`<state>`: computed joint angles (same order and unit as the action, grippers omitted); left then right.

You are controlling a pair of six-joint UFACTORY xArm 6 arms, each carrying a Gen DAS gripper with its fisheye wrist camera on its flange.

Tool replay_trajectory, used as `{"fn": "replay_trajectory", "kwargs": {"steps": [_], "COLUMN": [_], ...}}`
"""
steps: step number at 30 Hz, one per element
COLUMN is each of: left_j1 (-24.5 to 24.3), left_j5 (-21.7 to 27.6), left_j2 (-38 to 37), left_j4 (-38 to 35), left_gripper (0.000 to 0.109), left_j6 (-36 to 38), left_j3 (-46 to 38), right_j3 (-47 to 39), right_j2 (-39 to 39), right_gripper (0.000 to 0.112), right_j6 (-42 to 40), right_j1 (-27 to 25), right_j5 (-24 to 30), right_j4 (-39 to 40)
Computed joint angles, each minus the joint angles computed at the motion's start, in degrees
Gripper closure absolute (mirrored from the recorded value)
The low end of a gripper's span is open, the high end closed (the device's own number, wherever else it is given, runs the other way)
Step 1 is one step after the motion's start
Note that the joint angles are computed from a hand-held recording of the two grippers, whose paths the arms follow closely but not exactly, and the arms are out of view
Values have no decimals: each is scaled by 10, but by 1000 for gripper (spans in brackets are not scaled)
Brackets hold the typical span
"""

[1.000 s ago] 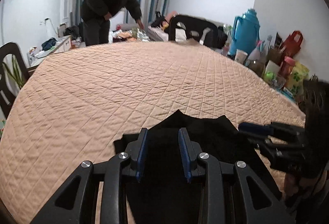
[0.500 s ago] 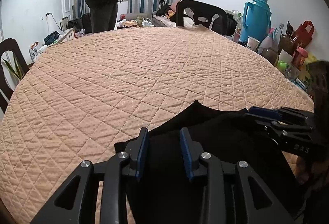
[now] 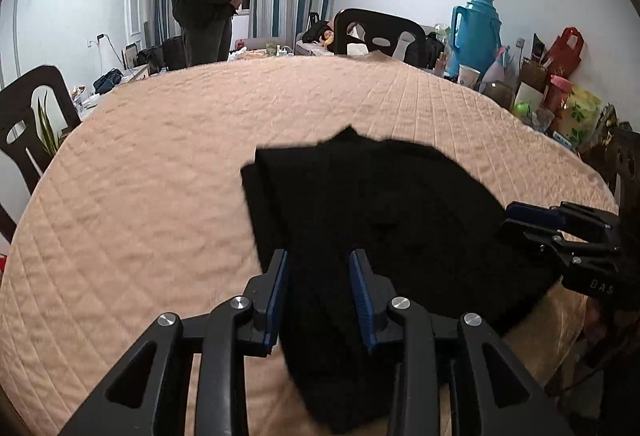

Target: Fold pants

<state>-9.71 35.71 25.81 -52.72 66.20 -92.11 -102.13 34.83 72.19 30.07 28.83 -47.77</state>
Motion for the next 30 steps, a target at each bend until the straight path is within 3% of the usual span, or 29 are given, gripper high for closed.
{"fn": "replay_trajectory", "kwargs": {"steps": [4,9,20,30], "left_j1": [7,6,8,16], "left_j5": [8,-2,-3,-5], "left_j2": [1,-2,-15,-28], "left_j4": [-38,-65,-17,-1], "left_gripper": [72,71,71,72], "left_j6": [14,32,-24,-38], "left_j3": [5,16,24,29], "right_j3": [15,14,24,42], "right_j2": [-2,1,-19,-38], "right_gripper": [78,78,78,78], "right_j6": [42,46,24,36], "right_j1": [4,1,8,9], "right_j5": [-5,-11,20,12], "right_j4": [-54,-61,-22,-19]}}
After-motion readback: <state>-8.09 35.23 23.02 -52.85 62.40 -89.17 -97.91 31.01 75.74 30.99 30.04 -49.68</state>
